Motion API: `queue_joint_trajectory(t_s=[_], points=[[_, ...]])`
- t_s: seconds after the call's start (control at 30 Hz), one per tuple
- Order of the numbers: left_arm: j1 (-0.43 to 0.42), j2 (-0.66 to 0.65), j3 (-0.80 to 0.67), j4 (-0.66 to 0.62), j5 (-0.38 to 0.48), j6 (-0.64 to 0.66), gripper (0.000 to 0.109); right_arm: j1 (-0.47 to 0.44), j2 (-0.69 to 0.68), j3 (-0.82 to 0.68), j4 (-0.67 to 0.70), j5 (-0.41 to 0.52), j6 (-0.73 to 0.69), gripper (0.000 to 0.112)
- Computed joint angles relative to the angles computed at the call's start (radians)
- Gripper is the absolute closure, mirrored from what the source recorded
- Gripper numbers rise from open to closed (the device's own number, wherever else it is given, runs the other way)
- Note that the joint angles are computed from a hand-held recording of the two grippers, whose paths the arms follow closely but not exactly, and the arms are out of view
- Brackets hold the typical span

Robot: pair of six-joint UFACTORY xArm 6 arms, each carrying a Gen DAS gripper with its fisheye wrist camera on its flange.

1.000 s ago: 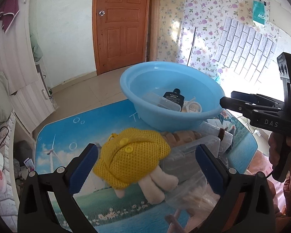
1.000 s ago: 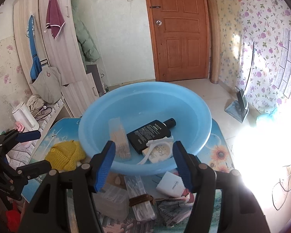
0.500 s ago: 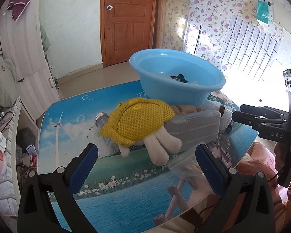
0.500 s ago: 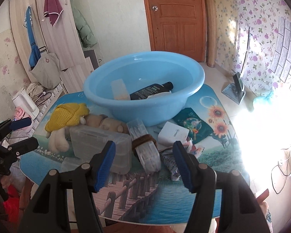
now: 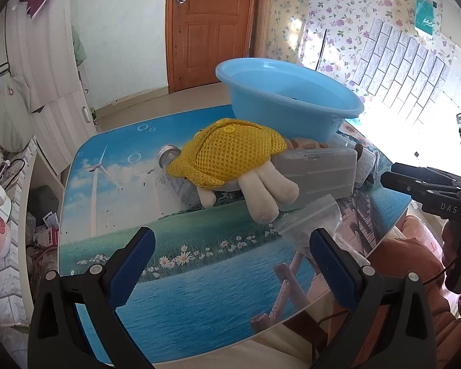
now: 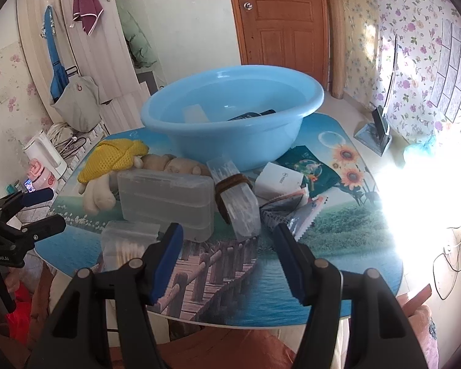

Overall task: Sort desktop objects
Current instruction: 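Return both tools to the table and approach the cotton swab bag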

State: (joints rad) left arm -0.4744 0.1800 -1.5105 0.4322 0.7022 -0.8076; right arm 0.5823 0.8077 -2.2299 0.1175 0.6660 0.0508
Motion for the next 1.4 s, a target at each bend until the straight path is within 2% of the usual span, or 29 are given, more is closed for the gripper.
queue_joint_trajectory(t_s=[0.77, 1.17, 1.3, 1.4], points=[[-0.008, 0.01, -0.004, -0.015, 0.011, 0.006, 0.008, 0.004, -0.005, 0.03, -0.02, 0.002, 0.007, 0.051], [-0.018, 0.018, -0.018, 0.039, 0.033, -0.002, 0.006, 0.003, -0.013, 0.047, -0.041, -0.017, 0.023, 0.051], [-0.006, -0.001, 0.012, 0.065, -0.005, -0.04, 0.006, 0.006, -0.027, 0.071, -0.048, -0.052, 0.019, 0.036], [-0.008, -0.007, 0.019, 0.122, -0.003, -0.083, 0.006, 0.01, -0.029, 0.074, -0.069, -0.063, 0.024, 0.036]])
